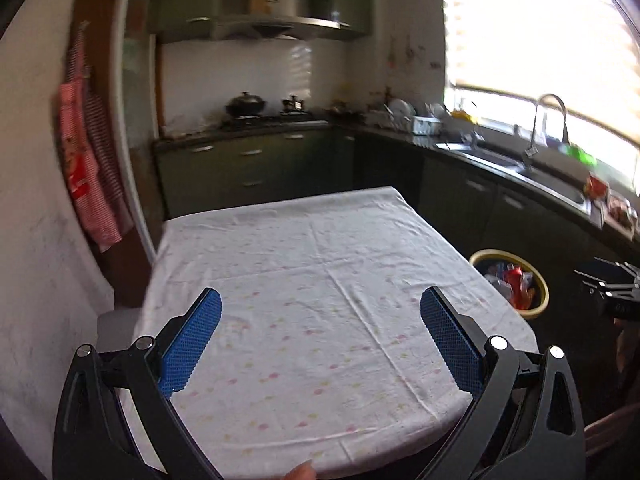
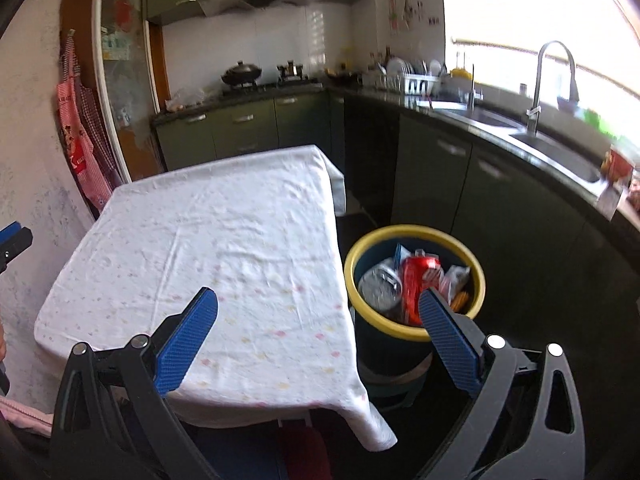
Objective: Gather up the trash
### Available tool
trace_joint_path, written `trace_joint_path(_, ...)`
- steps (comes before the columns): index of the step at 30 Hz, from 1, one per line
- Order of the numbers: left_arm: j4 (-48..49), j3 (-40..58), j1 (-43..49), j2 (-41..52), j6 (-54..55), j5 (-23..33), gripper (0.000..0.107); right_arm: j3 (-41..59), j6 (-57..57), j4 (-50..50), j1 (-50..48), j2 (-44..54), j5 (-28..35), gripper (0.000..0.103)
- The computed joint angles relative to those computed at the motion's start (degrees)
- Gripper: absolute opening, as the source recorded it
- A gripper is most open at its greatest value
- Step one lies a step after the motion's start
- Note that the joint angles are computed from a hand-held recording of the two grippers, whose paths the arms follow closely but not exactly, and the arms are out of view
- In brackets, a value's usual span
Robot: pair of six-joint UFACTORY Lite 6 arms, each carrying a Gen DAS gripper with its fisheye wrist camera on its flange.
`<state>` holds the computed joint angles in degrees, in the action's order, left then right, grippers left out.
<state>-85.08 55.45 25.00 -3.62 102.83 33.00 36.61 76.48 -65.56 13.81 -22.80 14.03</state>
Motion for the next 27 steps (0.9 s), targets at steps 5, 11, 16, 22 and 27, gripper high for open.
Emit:
trace_joint_path(5, -0.3, -2.3, 8.2, -3.1, -0.8, 8.8, 0.098, 0.6, 4.3, -3.7, 6.4, -2.1, 5.7, 0.096)
trace_joint_path(11, -2.3, -4.4, 10.3, -6.7, 2.0, 10.7, 0.098, 0.8, 6.5, -5.2, 8.4, -1.9, 6.7, 0.096)
trace_joint_path(16, -1.8, -3.9, 9.5, -7.0, 1.1, 9.9, 0.098, 0.9, 6.4, -4.9, 8.1, -1.1, 6.0, 0.096)
trace_joint_path(22, -2.3, -4.5, 6.4, -8.3, 1.4, 7.8, 0.098, 0.1, 6.8, -4.9, 7.6, -1.8, 5.6, 0.096)
trace_joint_path(27, -2.9, -5.4, 5.0, -9.6, 2.1, 6.4, 0.098, -0.5, 7.6, -5.5, 7.2, -2.2, 5.2, 0.096)
